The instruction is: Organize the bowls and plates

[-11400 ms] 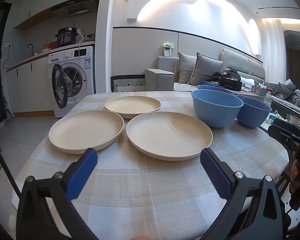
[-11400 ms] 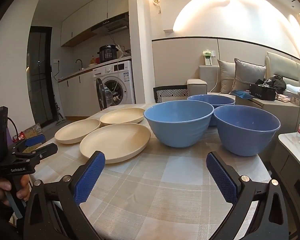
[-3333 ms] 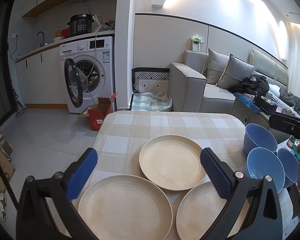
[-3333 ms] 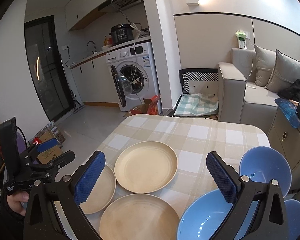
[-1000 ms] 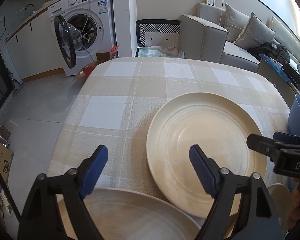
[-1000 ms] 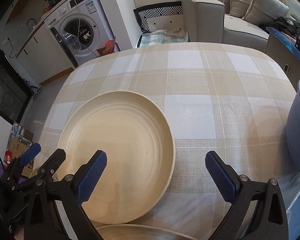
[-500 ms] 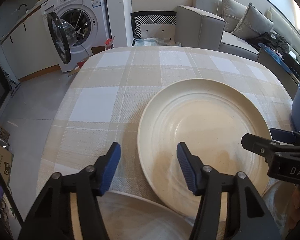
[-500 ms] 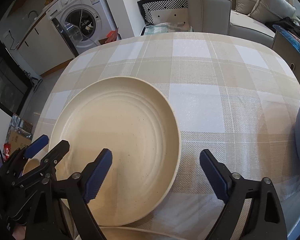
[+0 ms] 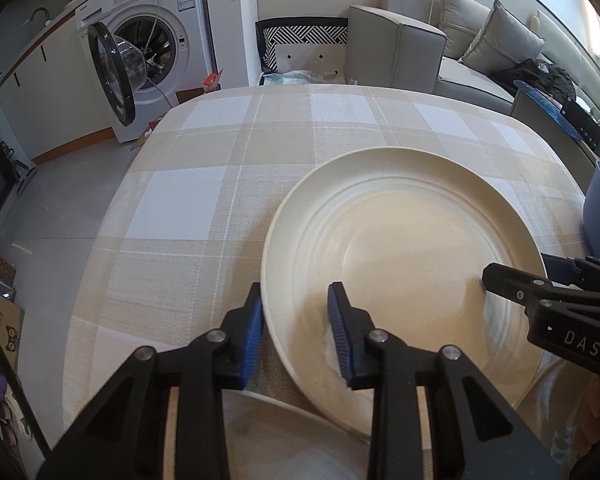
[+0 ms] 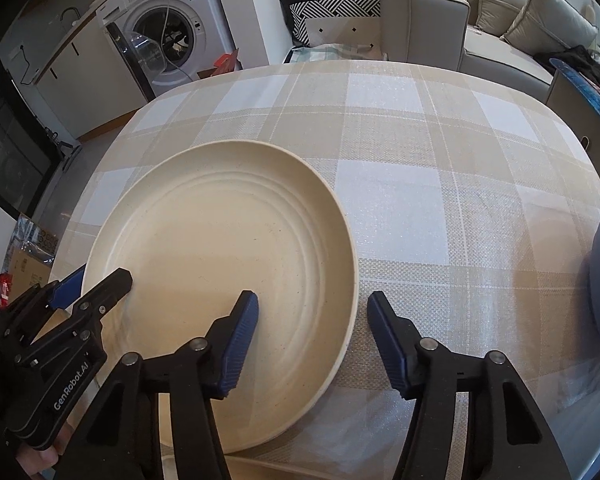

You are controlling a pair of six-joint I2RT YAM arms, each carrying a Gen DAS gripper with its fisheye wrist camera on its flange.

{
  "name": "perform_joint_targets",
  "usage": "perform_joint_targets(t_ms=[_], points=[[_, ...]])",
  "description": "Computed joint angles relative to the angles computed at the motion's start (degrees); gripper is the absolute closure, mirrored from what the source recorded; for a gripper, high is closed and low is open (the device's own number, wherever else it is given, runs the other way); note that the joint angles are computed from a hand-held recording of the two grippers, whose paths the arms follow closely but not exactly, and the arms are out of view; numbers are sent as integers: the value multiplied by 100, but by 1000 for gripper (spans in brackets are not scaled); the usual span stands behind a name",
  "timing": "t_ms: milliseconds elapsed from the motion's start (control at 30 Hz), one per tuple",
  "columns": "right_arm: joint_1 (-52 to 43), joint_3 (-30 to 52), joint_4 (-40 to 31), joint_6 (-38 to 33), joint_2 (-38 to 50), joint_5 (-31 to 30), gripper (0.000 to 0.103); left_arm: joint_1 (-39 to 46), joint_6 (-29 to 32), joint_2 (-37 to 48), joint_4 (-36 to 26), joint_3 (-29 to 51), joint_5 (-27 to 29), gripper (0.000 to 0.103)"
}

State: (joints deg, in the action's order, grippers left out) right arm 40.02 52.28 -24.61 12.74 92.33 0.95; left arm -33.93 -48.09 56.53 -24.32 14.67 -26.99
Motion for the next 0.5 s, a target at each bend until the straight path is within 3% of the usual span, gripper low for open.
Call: perform_joint_targets(t_ms=[167, 367, 500], points=[[40, 10, 16, -17, 10, -35, 54, 110, 67, -146, -41, -57, 38, 85], [52, 6, 34, 17, 13, -39, 56, 121, 38, -200, -63, -79, 32, 88], [26, -48, 60, 65, -40, 18, 68, 128, -29, -168, -109, -46, -2, 88]])
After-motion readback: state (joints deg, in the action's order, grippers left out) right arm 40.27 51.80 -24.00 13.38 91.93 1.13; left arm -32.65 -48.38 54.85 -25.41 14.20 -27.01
